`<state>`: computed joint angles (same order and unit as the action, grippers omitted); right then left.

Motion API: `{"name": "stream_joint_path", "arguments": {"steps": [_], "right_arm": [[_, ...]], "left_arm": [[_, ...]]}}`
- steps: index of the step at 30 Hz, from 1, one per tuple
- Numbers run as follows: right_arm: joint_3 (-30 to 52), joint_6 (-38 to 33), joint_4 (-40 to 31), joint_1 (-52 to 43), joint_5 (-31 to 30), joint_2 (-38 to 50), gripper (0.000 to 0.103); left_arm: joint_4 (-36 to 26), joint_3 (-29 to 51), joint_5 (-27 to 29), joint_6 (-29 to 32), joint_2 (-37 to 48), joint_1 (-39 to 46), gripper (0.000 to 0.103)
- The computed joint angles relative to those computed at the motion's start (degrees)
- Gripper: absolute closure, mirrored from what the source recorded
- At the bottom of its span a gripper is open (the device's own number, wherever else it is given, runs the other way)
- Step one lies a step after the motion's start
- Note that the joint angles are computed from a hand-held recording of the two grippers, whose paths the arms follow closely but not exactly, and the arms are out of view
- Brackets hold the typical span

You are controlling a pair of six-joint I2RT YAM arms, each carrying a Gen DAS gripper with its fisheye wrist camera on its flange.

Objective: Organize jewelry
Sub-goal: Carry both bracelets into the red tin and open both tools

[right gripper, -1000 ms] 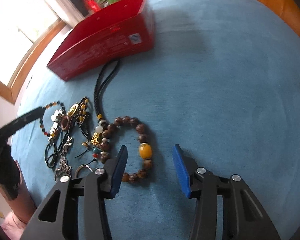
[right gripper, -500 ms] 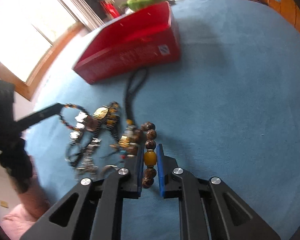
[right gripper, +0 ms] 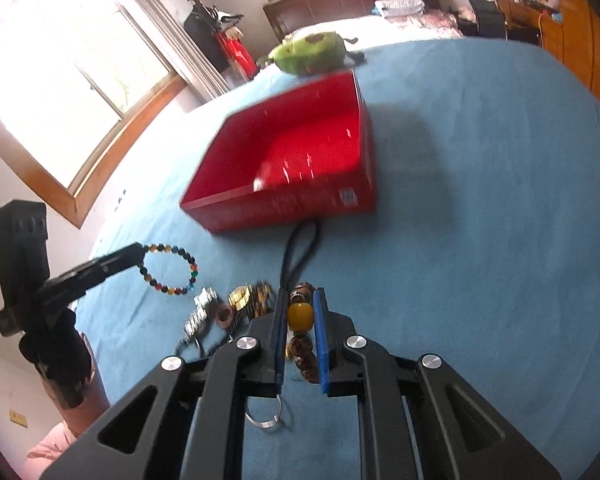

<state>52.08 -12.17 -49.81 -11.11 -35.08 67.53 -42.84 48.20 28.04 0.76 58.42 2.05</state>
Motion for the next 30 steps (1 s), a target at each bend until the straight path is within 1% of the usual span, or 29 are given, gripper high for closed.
{"name": "stream_joint_path", "arguments": {"steps": [6,8,10,13,16,20,22,25,27,30], "right_arm": [[10.2,5.1,2.5,3.8,-0.1,6.3,0.091],[14.4,6.6,3.1,4.7,-1.3,9.5,0.091],[18.0,8.1,4.3,5.9,-2.1,12.4,0.091],[23.7,10.8,6.8,8.3,-2.0,18.0,0.091],[28.1,13.2,9.4,10.9,0.5,24.6,0.091],[33.2,14.5,10.5,13.6,4.2,34.2,0.091],[33.4,14.9,11.4,14.7,5.9,37.0,0.091],[35.1,15.4,12.6,15.7,7.5,41.8,0.091],[35.6,15.4,13.2,16.1,8.5,43.3,0.091],[37.2,15.3,13.0,16.6,10.5,45.7,0.090]], "left_arm": [[2.5,7.8,-3.0,-2.2,6.6,-1.2,0.097],[3.2,11.0,-3.0,-2.9,10.2,-1.0,0.097],[4.3,14.4,-4.2,-3.6,13.3,-1.3,0.097],[5.6,19.3,-5.2,-4.5,18.3,-1.6,0.097],[7.1,23.7,-8.0,-5.4,24.4,-2.3,0.097],[7.8,29.0,-10.9,-5.9,34.4,-3.0,0.097],[7.6,31.9,-11.8,-6.3,39.9,-3.3,0.097],[8.2,33.6,-12.9,-6.3,44.5,-3.8,0.097],[8.5,34.7,-13.8,-6.1,46.7,-4.1,0.097],[8.3,35.4,-13.5,-6.0,48.5,-3.8,0.097]]}}
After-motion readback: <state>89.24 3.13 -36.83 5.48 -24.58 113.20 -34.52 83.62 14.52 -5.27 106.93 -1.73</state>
